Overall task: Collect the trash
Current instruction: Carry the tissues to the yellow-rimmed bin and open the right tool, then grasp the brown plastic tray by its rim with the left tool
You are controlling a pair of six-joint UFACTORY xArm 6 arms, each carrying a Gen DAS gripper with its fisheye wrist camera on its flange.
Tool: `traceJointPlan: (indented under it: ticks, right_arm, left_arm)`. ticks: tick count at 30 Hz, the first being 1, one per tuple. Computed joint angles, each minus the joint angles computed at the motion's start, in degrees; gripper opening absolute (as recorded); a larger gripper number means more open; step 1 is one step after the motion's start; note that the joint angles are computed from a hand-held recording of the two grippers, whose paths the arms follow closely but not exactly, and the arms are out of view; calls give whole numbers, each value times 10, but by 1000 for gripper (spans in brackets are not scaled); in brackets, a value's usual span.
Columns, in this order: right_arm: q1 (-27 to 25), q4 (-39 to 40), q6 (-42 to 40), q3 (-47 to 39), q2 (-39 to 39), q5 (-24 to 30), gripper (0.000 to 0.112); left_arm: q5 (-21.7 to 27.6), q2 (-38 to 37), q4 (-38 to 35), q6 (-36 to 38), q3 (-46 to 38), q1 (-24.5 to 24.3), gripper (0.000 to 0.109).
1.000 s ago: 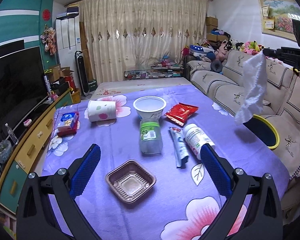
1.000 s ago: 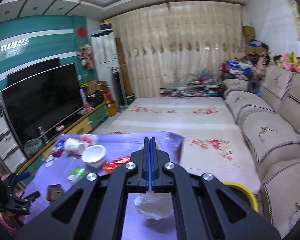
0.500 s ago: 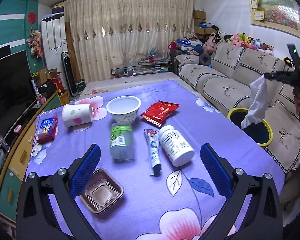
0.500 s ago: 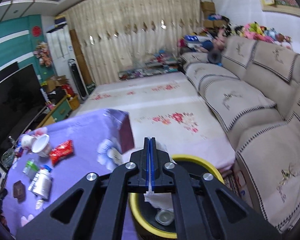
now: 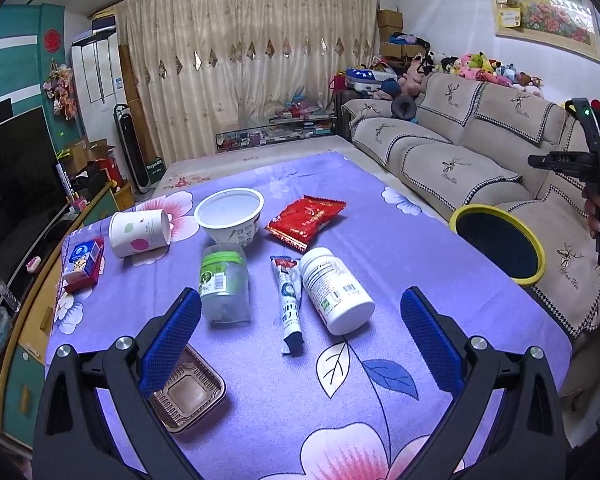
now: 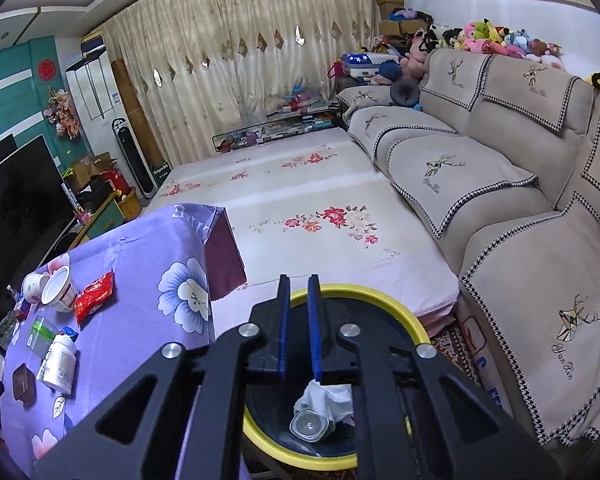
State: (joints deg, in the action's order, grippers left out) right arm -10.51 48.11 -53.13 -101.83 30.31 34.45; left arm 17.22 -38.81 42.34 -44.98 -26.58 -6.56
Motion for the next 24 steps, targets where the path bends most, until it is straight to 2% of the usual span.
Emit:
traceJointPlan:
  ticks: [3, 8, 14, 19, 24]
  right_arm:
    - [1, 10, -15, 15, -12, 1, 15]
    - [7, 19, -28, 36, -24, 6, 16]
    - [22, 13, -31, 47, -31, 11, 16]
    - [32, 9, -36, 59, -39, 13, 16]
    - [34, 1, -30, 56, -35, 17, 16]
  left_arm:
    - [9, -11, -13, 6, 12, 7, 98]
    - [26, -53, -60, 39, 51, 26, 98]
    - [11, -70, -143, 105, 86, 55, 98]
    - [0, -34, -184, 148, 82, 60, 79]
    - [-5, 0, -196, 166, 74, 62, 69]
